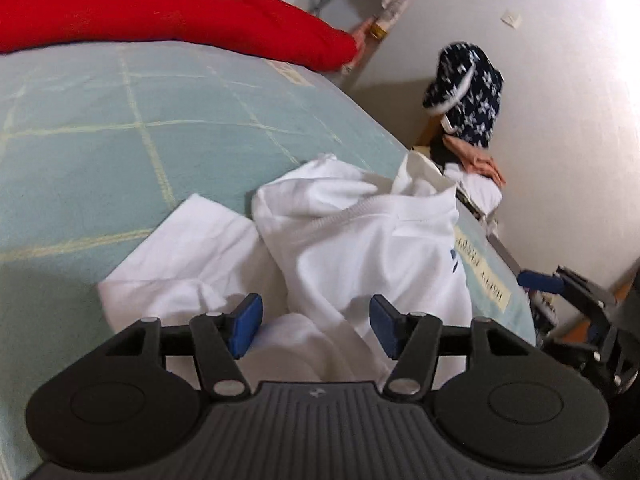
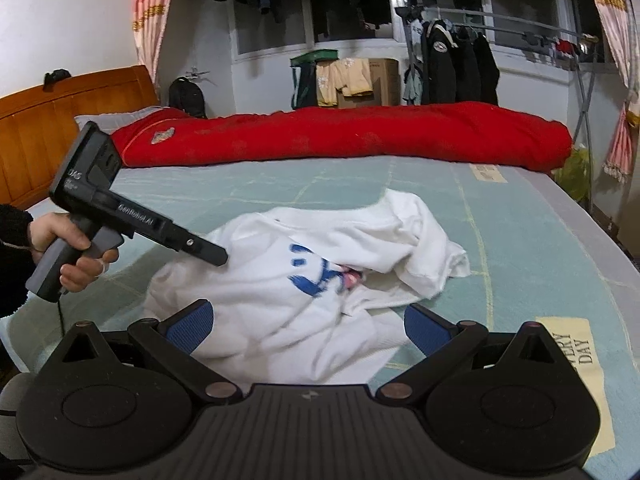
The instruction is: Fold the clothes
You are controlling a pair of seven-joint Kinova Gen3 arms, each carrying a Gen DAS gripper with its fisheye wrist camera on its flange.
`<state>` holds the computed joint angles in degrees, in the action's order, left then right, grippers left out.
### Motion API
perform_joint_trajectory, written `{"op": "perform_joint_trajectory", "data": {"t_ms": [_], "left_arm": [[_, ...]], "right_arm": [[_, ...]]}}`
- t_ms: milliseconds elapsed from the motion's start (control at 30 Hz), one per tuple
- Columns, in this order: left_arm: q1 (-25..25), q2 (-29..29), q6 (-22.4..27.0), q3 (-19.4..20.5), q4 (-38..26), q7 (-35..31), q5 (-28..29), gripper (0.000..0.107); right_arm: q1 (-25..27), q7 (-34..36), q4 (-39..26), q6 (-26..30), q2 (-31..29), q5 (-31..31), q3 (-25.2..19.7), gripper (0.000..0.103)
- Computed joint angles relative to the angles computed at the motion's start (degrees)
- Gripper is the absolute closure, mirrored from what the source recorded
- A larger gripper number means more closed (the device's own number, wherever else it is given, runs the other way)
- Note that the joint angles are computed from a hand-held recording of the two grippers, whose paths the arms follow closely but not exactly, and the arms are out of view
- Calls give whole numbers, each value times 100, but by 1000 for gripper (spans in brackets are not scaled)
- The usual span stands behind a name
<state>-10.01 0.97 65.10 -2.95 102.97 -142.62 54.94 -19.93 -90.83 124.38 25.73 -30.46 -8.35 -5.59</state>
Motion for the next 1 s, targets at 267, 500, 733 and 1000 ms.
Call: {"op": "perform_joint_trajectory", "data": {"t_ms": [267,500,733,1000], "left_arm": [[161,-544,-548,-37,258,-661,170,102],[124,-1288,-225,-699,532,-848,-283,102],[47,-1378,-145,-1079,801,-699,-382,102],[78,-1333,-232,-969,656,-734,-461,102]], "right_arm": [[-51,158,31,-142,190,59,151,0],[10,704,-203,28,613,495,37,0],[50,1252,-783,111,1129,536,174,30],[610,1401,-1045,-74,1688,1849,-655,48]]}}
